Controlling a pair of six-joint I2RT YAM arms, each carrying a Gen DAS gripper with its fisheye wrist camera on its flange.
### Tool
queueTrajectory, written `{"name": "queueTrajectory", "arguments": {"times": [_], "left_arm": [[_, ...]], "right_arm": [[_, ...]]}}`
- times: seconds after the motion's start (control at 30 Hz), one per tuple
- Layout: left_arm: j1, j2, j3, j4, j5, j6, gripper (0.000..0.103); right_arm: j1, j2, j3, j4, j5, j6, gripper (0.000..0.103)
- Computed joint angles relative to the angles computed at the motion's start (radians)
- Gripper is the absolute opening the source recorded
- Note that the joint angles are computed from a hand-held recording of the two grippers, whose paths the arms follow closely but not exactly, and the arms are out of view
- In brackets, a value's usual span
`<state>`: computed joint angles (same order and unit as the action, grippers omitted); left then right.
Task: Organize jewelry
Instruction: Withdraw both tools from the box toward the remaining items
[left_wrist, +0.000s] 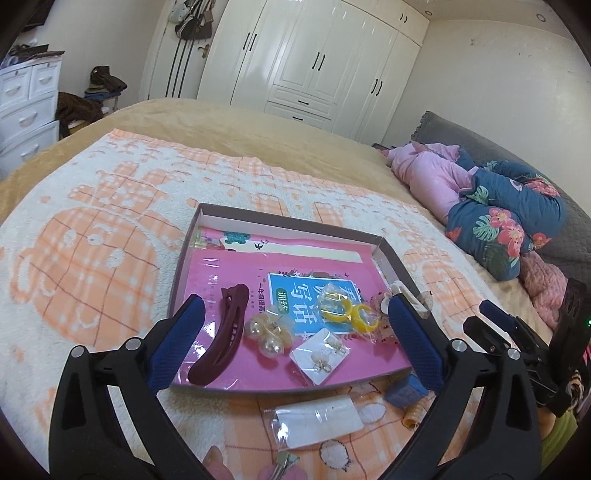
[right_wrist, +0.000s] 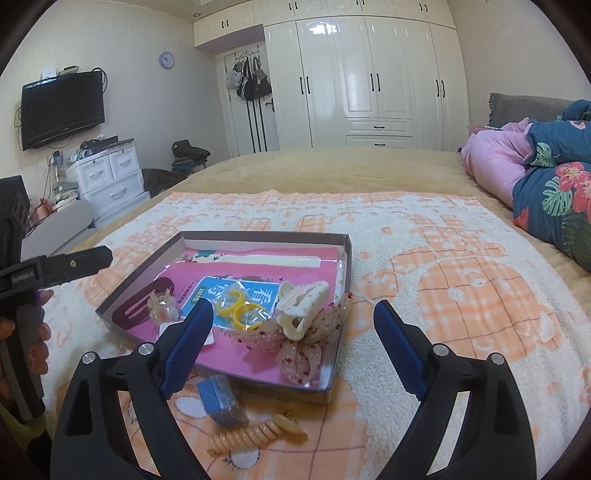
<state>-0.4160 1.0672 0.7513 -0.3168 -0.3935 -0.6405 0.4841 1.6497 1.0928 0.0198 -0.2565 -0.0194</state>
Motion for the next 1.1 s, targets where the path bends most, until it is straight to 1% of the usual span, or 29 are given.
{"name": "queueTrajectory", "arguments": {"times": [0.3, 0.47, 0.8, 1.1], "left_arm": [[-0.073, -0.091, -0.030, -0.083, -0.076, -0.044, 0.091], [-0.106, -0.139, -0.052, -0.125, -0.111, -0.074, 0.091], [-0.202, -0.178, -0.058, -0.225, -0.211, -0.118, 0.091], [-0.252, -0.207, -0.078, -0.292, -0.242, -0.172, 0.091]], "right_arm": [[0.008, -0.070, -0.077, 0.000, -0.011, -0.027, 0.086], [0.034, -0.111, -0.126, 0.003, 0.006, -0.062, 0.086], [0.091, -0.145, -0.177, -0.002, 0.020, -0.100, 0.086], [0.132, -0.164, -0.204, -0.008, 0.026, -0.118, 0.086]]}}
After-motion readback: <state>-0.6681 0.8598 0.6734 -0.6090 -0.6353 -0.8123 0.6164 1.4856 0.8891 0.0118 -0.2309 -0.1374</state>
